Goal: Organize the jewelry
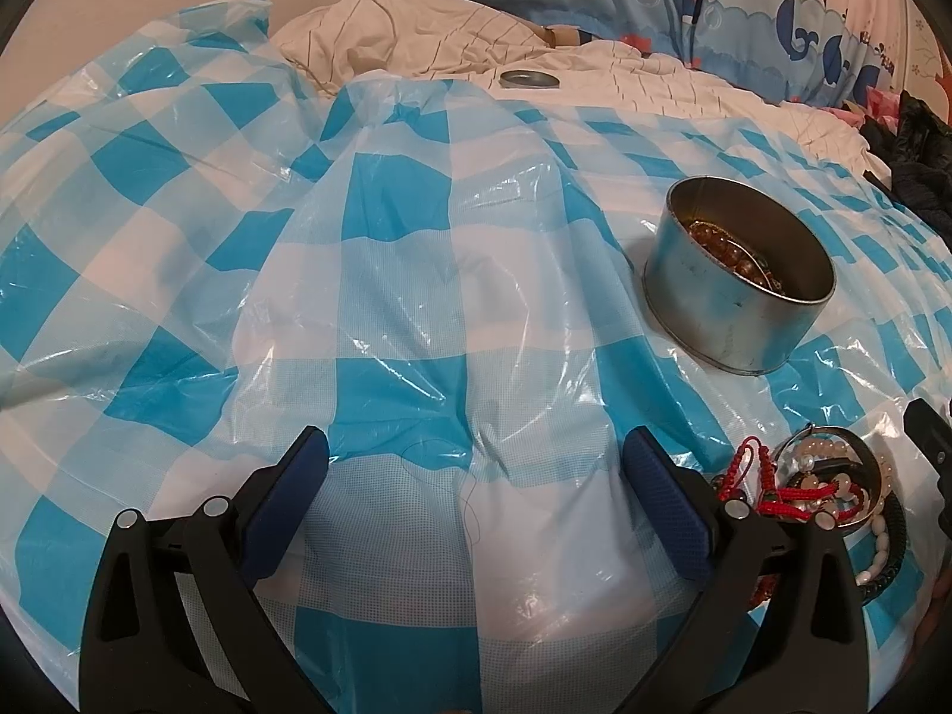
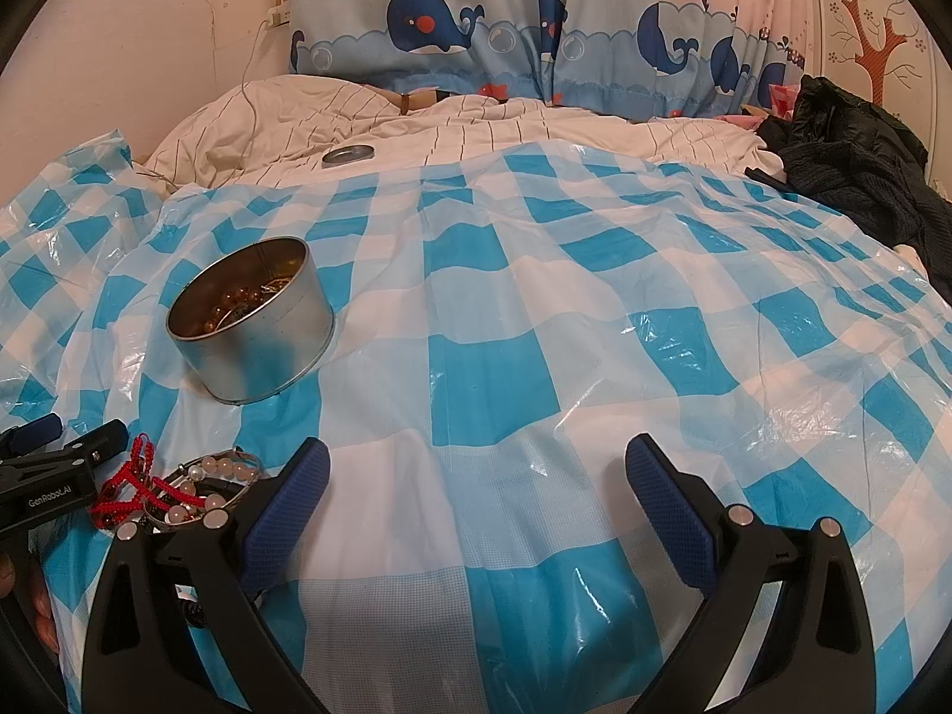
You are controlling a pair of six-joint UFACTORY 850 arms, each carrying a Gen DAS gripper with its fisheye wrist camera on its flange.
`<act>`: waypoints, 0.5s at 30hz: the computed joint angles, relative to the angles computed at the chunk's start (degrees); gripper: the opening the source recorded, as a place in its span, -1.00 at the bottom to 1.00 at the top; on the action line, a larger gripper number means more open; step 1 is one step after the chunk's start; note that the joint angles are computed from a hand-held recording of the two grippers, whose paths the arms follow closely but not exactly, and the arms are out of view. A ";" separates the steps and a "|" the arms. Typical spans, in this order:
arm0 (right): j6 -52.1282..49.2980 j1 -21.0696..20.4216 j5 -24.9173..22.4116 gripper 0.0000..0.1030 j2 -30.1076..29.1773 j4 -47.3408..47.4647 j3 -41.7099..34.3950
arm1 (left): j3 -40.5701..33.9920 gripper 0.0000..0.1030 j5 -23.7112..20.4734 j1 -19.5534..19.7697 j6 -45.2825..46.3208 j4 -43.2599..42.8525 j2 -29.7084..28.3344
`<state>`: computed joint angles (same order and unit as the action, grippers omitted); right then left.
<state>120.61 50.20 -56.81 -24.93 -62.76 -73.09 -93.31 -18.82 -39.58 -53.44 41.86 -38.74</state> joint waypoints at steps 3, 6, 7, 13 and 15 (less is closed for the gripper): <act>0.01 0.00 0.00 0.85 0.00 -0.02 0.01 | -0.05 0.85 -0.04 -0.01 0.02 -0.01 -0.03; 0.05 -0.01 0.04 0.85 0.02 -0.05 0.05 | -0.12 0.85 -0.09 -0.02 0.10 -0.10 -0.07; 0.05 -0.01 0.04 0.85 0.02 -0.05 0.05 | -0.15 0.85 -0.12 -0.03 0.10 -0.09 -0.08; -0.03 -0.03 0.02 0.85 -0.02 0.00 0.02 | -0.20 0.85 -0.21 0.00 0.21 -0.15 -0.17; -0.07 -0.03 0.03 0.85 -0.01 0.06 0.03 | -0.06 0.85 -0.14 0.04 0.12 -0.03 -0.17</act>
